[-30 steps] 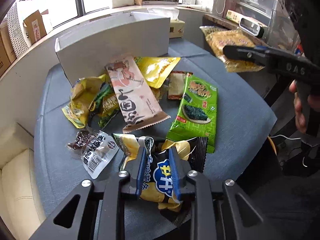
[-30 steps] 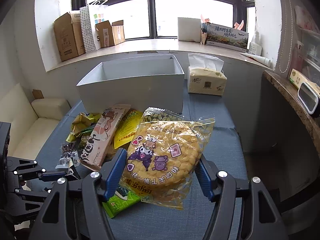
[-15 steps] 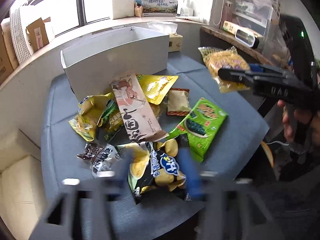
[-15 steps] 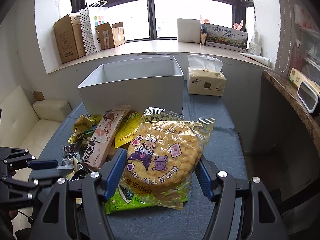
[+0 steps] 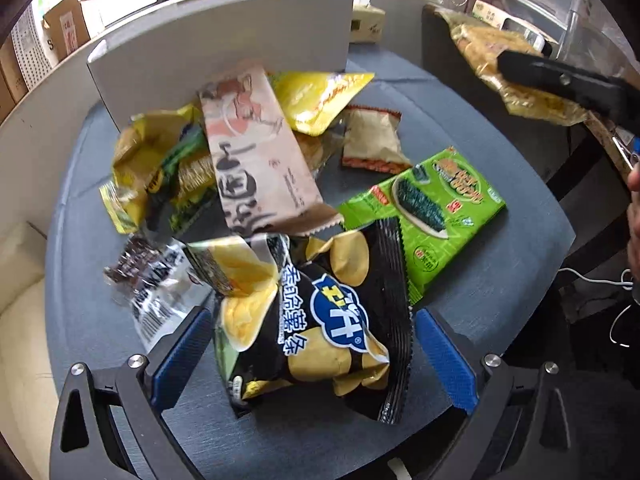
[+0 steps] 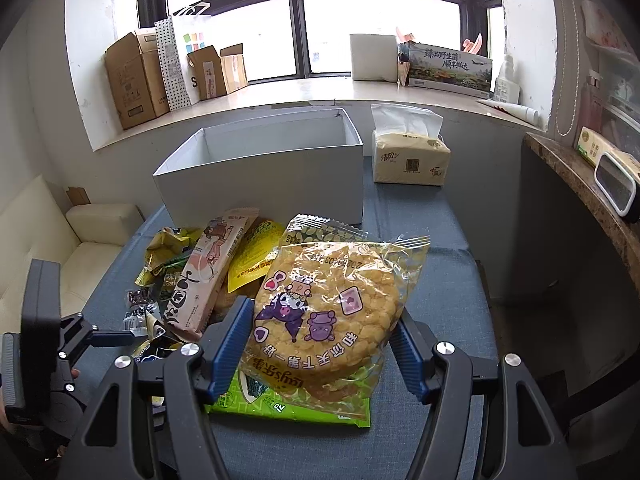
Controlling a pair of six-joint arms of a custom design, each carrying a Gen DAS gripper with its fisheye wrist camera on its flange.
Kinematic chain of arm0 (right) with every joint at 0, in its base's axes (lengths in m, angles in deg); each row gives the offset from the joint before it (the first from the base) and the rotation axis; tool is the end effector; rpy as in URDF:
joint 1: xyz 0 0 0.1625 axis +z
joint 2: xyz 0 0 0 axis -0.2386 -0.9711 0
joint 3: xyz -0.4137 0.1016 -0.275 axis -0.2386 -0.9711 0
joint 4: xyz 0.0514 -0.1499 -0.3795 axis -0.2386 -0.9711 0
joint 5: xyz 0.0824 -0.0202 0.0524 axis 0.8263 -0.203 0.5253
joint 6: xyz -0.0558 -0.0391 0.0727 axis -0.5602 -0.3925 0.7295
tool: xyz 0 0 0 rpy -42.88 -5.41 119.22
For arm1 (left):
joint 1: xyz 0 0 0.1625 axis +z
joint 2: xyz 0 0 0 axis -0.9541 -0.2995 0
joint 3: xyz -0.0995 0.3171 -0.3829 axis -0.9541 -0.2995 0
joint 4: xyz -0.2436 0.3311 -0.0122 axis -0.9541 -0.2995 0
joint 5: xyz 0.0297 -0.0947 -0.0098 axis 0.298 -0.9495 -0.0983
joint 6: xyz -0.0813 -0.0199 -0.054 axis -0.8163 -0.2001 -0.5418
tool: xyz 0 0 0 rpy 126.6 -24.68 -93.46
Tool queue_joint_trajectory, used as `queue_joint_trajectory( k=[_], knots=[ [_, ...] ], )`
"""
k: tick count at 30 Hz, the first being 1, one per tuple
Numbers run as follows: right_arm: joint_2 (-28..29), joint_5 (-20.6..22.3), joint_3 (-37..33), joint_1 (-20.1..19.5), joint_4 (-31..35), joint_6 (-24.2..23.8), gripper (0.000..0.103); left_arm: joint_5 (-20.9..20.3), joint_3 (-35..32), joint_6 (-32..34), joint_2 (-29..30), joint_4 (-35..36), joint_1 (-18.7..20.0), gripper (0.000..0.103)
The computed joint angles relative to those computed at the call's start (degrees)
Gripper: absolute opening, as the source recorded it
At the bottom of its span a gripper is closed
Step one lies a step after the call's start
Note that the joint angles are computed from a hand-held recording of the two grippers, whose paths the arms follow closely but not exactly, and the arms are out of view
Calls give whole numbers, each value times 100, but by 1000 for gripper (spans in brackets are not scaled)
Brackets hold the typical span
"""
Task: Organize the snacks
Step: 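Lift the rice cracker bag with the right gripper while the left grasps the potato chip bag, then lower both held bags into the white box and open both grippers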
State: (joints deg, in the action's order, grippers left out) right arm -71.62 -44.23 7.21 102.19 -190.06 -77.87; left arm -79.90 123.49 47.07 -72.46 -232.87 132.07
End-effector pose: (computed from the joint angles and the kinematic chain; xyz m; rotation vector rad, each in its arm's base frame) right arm 0.0868 -0.8424 0.2354 0.8470 -2.3821 0.7869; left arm -0.2370 -0.7989 -0.0051 0.4453 2.3892 -0.4543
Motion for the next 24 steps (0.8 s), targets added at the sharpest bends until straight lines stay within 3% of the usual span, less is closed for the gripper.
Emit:
queue_joint_trajectory(
  k=[4, 6, 15, 24],
  knots=[
    [6, -12, -6, -16, 39, 1, 71, 168, -10, -52, 93, 13, 6, 102],
    [12, -25, -18, -21, 45, 14, 71, 114, 37, -143, 53, -61, 5, 88],
    [-5, -8, 30, -12, 38, -21, 71, 101, 334, -104, -142, -465, -121, 67],
    [-109, 241, 34, 14, 88, 28, 71, 157, 615, 444, -491, -1449, -376, 67]
  ],
)
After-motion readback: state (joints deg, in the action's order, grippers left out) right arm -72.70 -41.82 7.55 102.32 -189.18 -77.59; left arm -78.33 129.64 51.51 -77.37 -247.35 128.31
